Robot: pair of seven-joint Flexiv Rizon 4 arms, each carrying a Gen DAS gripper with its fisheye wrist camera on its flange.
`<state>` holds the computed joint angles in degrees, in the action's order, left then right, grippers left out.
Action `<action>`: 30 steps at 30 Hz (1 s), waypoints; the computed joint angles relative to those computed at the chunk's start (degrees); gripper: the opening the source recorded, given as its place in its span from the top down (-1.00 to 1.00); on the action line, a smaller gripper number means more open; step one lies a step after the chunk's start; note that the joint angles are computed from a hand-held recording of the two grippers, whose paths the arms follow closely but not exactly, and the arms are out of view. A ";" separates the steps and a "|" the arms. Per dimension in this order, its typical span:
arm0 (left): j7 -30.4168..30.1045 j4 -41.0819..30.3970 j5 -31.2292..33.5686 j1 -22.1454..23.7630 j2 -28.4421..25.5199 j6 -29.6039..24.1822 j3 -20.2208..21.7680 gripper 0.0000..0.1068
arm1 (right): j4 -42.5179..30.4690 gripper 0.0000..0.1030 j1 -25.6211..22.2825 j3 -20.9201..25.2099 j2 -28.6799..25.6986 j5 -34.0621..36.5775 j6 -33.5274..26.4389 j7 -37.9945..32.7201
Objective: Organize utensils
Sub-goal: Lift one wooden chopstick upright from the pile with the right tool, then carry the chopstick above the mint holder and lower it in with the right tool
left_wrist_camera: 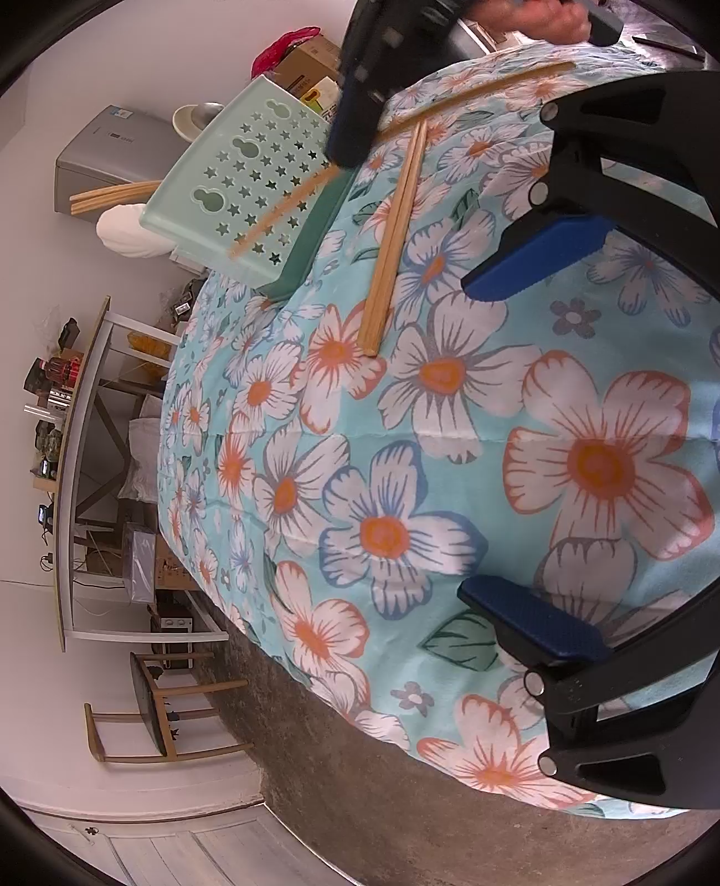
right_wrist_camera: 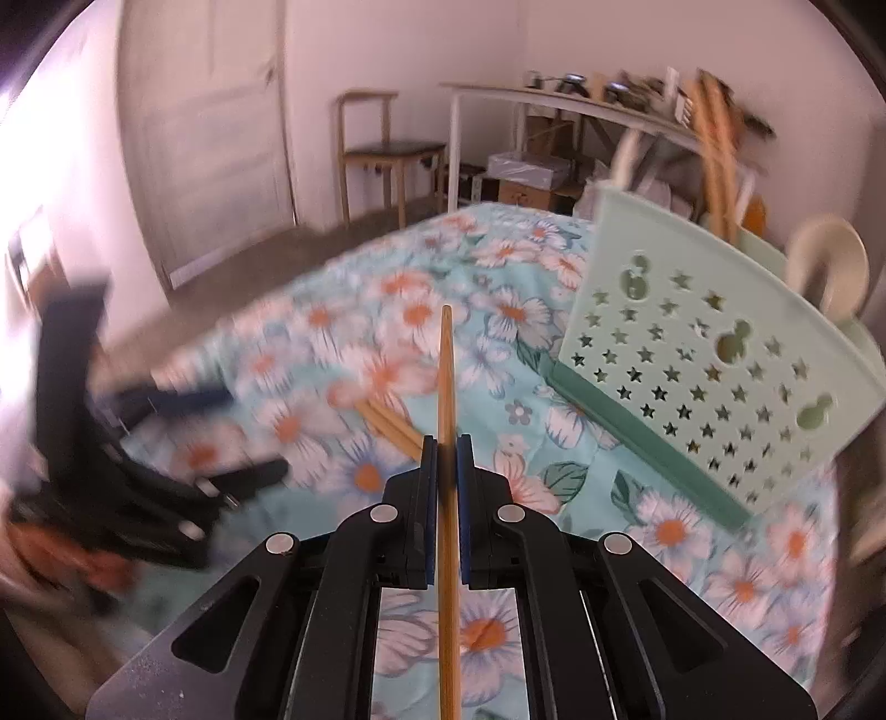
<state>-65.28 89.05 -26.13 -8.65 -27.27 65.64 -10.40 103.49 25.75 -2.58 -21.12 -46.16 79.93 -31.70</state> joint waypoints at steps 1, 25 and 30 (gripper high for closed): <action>-0.07 0.01 0.07 -0.04 0.02 -0.02 0.04 -0.82 | 0.23 0.91 -0.69 0.52 0.04 1.41 1.52 0.42; -0.51 -0.19 0.77 -0.13 -0.02 -0.12 0.15 -0.82 | -8.62 0.53 -3.64 12.38 -3.35 31.25 -20.42 -23.43; -0.27 -0.05 0.39 0.00 0.04 -0.01 0.00 -0.82 | -11.76 0.45 -2.74 11.29 -5.16 31.50 -21.87 -24.46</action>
<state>-65.55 89.00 -25.75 -8.65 -27.24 65.63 -10.40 91.73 23.01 8.71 -26.28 -14.66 58.06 -56.16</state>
